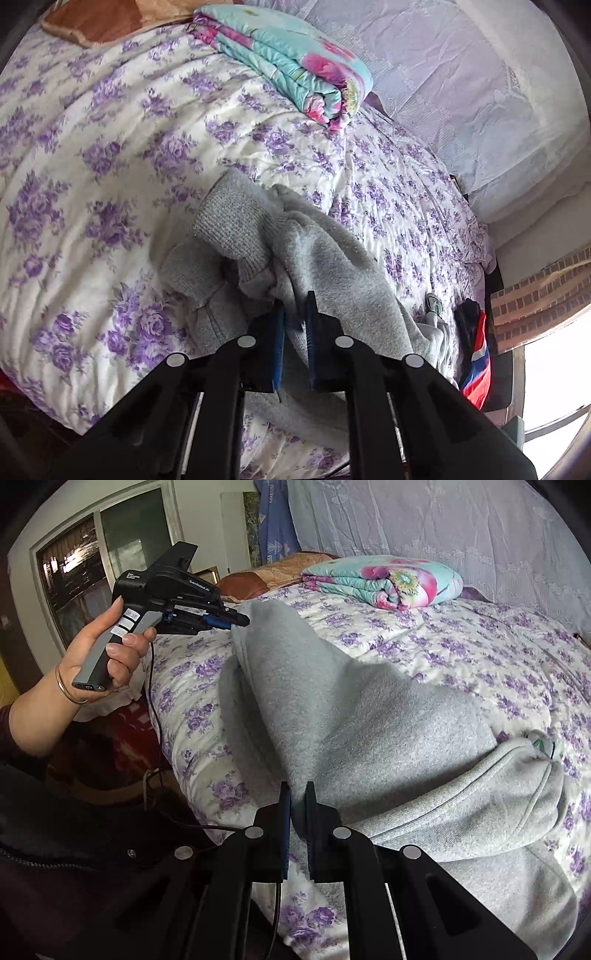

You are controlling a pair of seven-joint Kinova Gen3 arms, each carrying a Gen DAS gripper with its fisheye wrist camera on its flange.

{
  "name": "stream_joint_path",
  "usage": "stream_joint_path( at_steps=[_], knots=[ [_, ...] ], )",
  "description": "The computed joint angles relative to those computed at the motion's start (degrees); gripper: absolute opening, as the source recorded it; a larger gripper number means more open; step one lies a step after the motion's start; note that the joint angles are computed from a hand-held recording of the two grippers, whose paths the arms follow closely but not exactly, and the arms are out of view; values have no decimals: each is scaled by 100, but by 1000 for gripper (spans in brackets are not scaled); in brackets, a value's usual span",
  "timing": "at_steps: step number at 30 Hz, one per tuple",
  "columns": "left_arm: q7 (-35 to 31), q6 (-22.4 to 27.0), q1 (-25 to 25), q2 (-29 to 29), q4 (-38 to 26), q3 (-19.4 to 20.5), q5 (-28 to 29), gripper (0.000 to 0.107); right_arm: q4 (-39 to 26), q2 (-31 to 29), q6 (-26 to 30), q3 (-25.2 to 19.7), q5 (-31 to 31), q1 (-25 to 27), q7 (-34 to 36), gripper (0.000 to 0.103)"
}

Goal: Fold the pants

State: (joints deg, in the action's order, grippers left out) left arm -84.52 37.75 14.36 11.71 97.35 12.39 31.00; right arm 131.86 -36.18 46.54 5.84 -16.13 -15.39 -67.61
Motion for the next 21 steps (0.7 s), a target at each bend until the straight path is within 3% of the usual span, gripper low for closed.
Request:
stream_joint_path(
  at_steps=[4, 8, 9, 11, 13, 16, 18, 20, 21],
  knots=[
    [540, 527, 292, 229, -151, -205, -824, 9, 226, 469, -138, -322, 113, 75, -127, 9],
    [305, 283, 18, 343, 340, -67, -529, 10, 584, 732, -598, -561, 130, 110, -314, 17],
    [182, 228, -51, 286, 435, -32, -416, 11, 588, 659, -559, -465, 66, 13, -252, 21],
    [-68, 351, -188, 176, 482, 15, -214, 11, 535, 421, -427, -495, 64, 28, -252, 53],
    [-306, 564, -283, -5, 466, 14, -57, 11, 425, 44, -291, -738, 277, 269, -442, 62],
    [-662, 827, -278, -409, 396, 24, 112, 8, 44, -539, 86, -676, 468, 768, -571, 63],
    [-739, 798, -48, -602, 295, 26, 64, 9, -223, -648, 28, -681, 934, 1298, -1025, 73],
    [-813, 630, 207, -565, 192, 113, 113, 11, -429, -378, -238, -533, 1400, 1829, -1490, 98],
    [-886, 545, 326, -448, 132, 176, 186, 12, -524, -126, -409, -520, 1633, 2095, -1722, 98]
  ],
)
